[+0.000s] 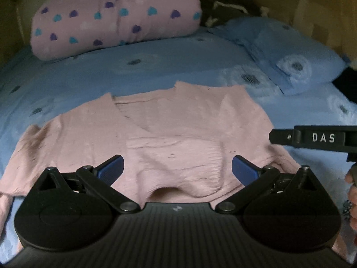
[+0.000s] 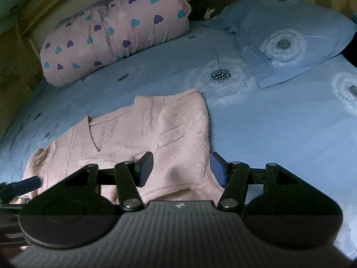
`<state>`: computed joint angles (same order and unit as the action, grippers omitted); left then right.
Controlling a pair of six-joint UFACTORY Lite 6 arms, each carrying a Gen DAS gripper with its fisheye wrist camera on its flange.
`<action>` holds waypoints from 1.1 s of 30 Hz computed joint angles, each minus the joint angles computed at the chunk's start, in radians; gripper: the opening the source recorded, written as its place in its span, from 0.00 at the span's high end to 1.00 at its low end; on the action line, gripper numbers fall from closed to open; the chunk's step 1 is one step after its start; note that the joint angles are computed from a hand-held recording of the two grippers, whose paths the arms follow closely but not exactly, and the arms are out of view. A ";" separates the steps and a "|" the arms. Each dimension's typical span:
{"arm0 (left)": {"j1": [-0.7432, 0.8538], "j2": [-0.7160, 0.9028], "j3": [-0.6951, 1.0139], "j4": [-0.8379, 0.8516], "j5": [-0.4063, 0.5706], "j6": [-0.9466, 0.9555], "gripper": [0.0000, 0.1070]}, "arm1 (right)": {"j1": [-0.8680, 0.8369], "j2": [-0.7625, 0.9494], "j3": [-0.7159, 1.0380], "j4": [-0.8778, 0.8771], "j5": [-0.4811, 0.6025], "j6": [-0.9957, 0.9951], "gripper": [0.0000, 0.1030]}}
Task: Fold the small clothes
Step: 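Move the left gripper toward the other sleeve cuff, then close the left gripper on the other sleeve cuff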
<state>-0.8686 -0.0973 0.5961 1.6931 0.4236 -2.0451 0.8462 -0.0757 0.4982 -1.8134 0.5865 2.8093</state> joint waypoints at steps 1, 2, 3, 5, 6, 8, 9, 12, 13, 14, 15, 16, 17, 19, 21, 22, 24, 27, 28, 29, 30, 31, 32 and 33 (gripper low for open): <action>-0.007 0.041 0.024 0.024 0.007 -0.021 0.04 | -0.023 -0.018 -0.018 -0.022 -0.031 0.012 0.43; -0.008 0.075 0.045 0.042 0.011 -0.032 0.04 | -0.045 -0.020 -0.025 -0.043 -0.061 0.024 0.43; -0.007 0.114 0.070 0.056 0.013 -0.038 0.04 | -0.058 -0.015 -0.022 -0.044 -0.082 0.017 0.43; -0.015 0.195 0.127 0.056 0.029 -0.028 0.04 | -0.079 0.008 -0.008 -0.029 -0.113 -0.018 0.43; -0.021 0.238 0.159 0.047 0.041 -0.016 0.04 | -0.084 0.016 -0.001 -0.014 -0.121 -0.044 0.43; -0.020 0.300 0.202 0.064 0.051 -0.023 0.04 | -0.079 0.017 -0.001 -0.006 -0.116 -0.065 0.43; -0.019 0.325 0.216 0.082 0.056 -0.037 0.04 | -0.078 0.012 -0.002 0.000 -0.113 -0.076 0.43; -0.015 0.398 0.258 0.123 0.057 -0.072 0.07 | -0.075 -0.008 -0.015 0.016 -0.102 -0.097 0.43; -0.012 0.415 0.265 0.129 0.060 -0.082 0.17 | -0.076 -0.014 -0.020 0.014 -0.101 -0.097 0.43; -0.007 0.423 0.266 0.136 0.061 -0.093 0.33 | -0.078 -0.018 -0.022 0.010 -0.102 -0.092 0.43; 0.004 0.422 0.257 0.157 0.050 -0.121 0.39 | -0.080 -0.023 -0.027 0.002 -0.104 -0.082 0.43; 0.025 0.406 0.236 0.220 0.024 -0.192 0.46 | -0.083 -0.025 -0.028 -0.009 -0.109 -0.070 0.43; 0.046 0.378 0.207 0.292 0.005 -0.271 0.54 | -0.085 -0.024 -0.027 -0.012 -0.112 -0.067 0.43; 0.085 0.321 0.166 0.354 -0.021 -0.325 0.64 | -0.083 -0.018 -0.022 -0.007 -0.112 -0.072 0.43; 0.115 0.254 0.117 0.392 -0.031 -0.348 0.71 | -0.075 -0.003 -0.007 0.019 -0.105 -0.105 0.43; 0.137 0.216 0.091 0.415 -0.034 -0.362 0.71 | -0.072 0.004 -0.001 0.025 -0.103 -0.114 0.43; 0.177 0.148 0.046 0.422 -0.041 -0.353 0.71 | -0.065 0.016 0.009 0.029 -0.101 -0.118 0.43; 0.289 0.072 0.002 0.492 -0.114 -0.374 0.71 | -0.056 0.039 0.026 0.034 -0.102 -0.122 0.43; 0.327 0.056 -0.009 0.508 -0.136 -0.374 0.71 | -0.053 0.047 0.032 0.036 -0.101 -0.124 0.43; 0.355 0.039 -0.024 0.511 -0.149 -0.366 0.71 | -0.048 0.053 0.036 0.038 -0.099 -0.126 0.43; 0.387 0.023 -0.038 0.522 -0.162 -0.362 0.70 | -0.045 0.058 0.039 0.040 -0.099 -0.129 0.43; 0.428 0.008 -0.054 0.564 -0.178 -0.383 0.70 | -0.041 0.065 0.044 0.046 -0.097 -0.137 0.43; 0.465 -0.005 -0.068 0.610 -0.191 -0.413 0.70 | -0.036 0.070 0.049 0.053 -0.094 -0.143 0.43; 0.502 -0.022 -0.085 0.664 -0.199 -0.453 0.70 | -0.031 0.075 0.054 0.061 -0.091 -0.151 0.43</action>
